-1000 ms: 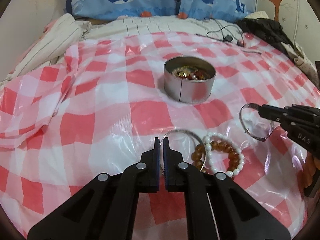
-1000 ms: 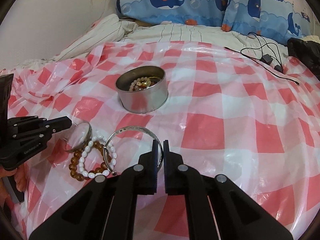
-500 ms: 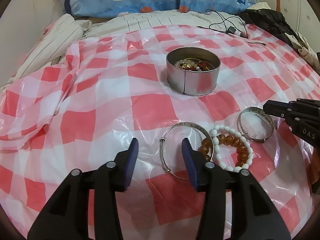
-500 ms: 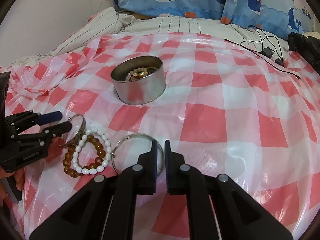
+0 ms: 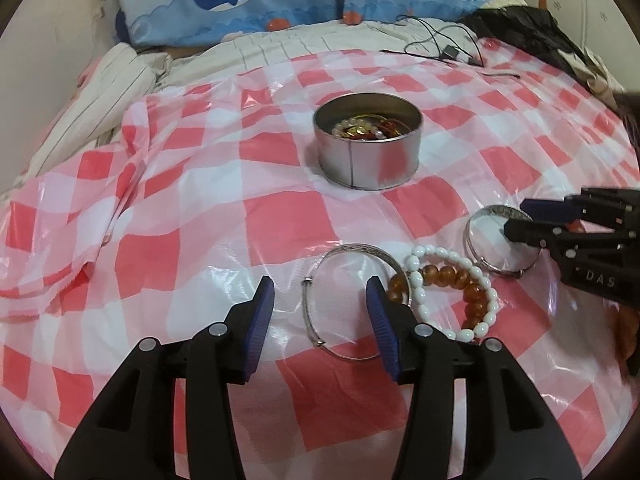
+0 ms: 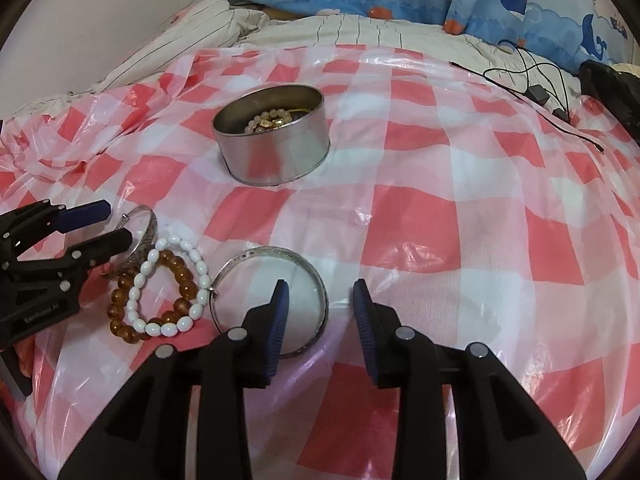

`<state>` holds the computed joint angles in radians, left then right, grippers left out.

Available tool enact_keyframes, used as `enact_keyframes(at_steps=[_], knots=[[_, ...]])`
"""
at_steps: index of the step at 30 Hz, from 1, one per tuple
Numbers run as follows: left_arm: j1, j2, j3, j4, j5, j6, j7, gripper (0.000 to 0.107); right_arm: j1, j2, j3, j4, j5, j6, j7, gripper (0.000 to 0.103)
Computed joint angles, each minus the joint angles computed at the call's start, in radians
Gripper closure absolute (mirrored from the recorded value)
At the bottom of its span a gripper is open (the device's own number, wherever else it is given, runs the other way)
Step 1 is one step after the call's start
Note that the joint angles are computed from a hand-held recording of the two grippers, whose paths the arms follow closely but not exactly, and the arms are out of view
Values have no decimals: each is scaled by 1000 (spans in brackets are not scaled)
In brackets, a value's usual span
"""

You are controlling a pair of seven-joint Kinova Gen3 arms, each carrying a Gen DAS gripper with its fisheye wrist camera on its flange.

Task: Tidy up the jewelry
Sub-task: 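Lift both silver bangles off the pile with both grippers, then pull both bangles clear of the pearl bracelet with both grippers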

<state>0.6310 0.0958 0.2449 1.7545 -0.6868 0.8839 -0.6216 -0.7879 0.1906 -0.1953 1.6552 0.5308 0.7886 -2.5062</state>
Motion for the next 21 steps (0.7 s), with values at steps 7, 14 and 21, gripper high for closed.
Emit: enact_keyframes(at_steps=[7, 14, 21], knots=[[-11, -2, 1, -2, 75, -36, -93, 105, -18, 0, -1, 6, 31, -4, 1, 96], [-64, -67, -5, 53, 114, -146, -45, 106, 29, -45, -5, 43, -25, -87, -12, 97], [-90, -68, 21, 55, 82, -137, -2, 105, 56, -77, -16, 71, -29, -144, -44, 97]])
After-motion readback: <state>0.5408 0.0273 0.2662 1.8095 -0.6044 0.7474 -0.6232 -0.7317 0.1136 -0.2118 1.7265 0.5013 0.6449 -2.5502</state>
